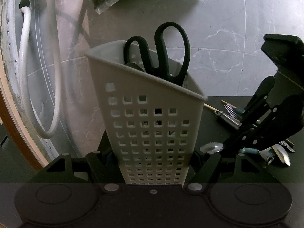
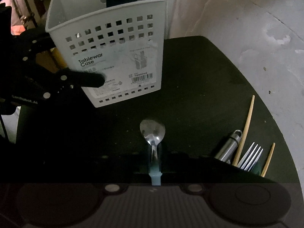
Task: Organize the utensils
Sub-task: 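Grasp the blue-handled spoon from the pile with the right tool, then lift the blue-handled spoon and drop it into the basket held by the left tool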
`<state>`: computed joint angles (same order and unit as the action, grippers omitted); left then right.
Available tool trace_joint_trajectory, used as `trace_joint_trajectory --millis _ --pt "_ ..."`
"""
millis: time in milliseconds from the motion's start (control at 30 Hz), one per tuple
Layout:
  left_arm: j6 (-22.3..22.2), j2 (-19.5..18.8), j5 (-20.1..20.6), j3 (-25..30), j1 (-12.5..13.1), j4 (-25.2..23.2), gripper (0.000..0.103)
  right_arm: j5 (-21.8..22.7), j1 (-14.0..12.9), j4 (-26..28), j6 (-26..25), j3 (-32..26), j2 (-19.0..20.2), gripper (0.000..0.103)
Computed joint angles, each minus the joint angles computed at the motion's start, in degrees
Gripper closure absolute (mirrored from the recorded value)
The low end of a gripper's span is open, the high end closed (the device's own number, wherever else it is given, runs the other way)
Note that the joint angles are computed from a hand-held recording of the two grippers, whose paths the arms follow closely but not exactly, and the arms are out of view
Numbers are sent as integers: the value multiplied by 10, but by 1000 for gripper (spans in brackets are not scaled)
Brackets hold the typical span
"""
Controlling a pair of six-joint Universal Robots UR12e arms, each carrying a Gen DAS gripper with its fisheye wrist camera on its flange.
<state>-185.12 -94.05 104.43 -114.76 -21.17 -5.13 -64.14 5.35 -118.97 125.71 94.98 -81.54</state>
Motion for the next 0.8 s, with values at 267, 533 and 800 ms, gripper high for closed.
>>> trace_joint_trajectory --millis 267,533,800 --pt "5 -1 -11 0 5 -2 27 44 -16 -143 110 63 -29 95" --pt "13 -2 -24 -1 10 1 27 81 -39 -434 365 144 -55 101" --pt "35 -1 -47 -5 19 9 27 62 -34 -515 433 149 -56 101"
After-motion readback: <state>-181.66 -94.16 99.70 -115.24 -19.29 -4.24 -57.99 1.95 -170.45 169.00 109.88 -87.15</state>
